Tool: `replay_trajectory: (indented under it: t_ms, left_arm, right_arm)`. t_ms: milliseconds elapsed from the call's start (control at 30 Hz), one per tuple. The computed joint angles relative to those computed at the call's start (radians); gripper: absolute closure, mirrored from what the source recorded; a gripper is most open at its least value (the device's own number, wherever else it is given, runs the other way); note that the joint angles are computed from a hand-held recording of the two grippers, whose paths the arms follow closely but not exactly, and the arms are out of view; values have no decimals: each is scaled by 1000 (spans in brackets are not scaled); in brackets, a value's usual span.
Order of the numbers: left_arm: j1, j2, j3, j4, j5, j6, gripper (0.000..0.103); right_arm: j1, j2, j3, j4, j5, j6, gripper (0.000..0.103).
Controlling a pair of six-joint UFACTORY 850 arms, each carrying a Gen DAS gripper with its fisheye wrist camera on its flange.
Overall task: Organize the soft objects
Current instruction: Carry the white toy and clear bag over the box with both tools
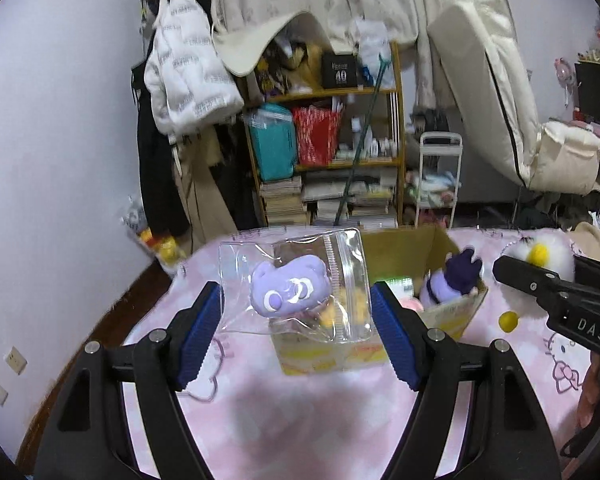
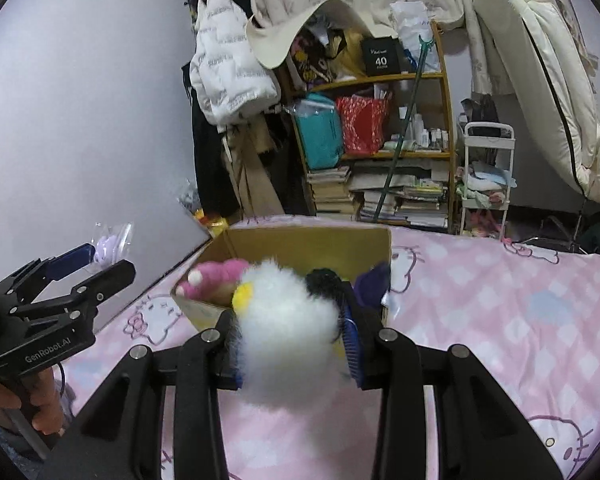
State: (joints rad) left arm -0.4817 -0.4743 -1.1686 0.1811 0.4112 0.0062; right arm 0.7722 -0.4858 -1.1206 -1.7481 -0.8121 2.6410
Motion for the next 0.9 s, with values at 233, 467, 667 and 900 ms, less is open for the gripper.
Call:
replay_trajectory:
  t_ms: [233,467,667,900]
  left_arm:
    - [4,31,1,-5,73,17,29]
    - [-12,5,-65,-28,85,73,28]
    - [-10,-53,-143,-15,59,41,28]
    - [-8,-127,-214,86,11,-105,28]
  right_arm:
    - [5,12,-19,-18,-49,-68,63]
    - [-28,17,-64,-6,-44,-183,63]
    - [-55,0,-93,-40,-45,-208,63]
    - [-87,-42,-100,-119,-25,-130,62]
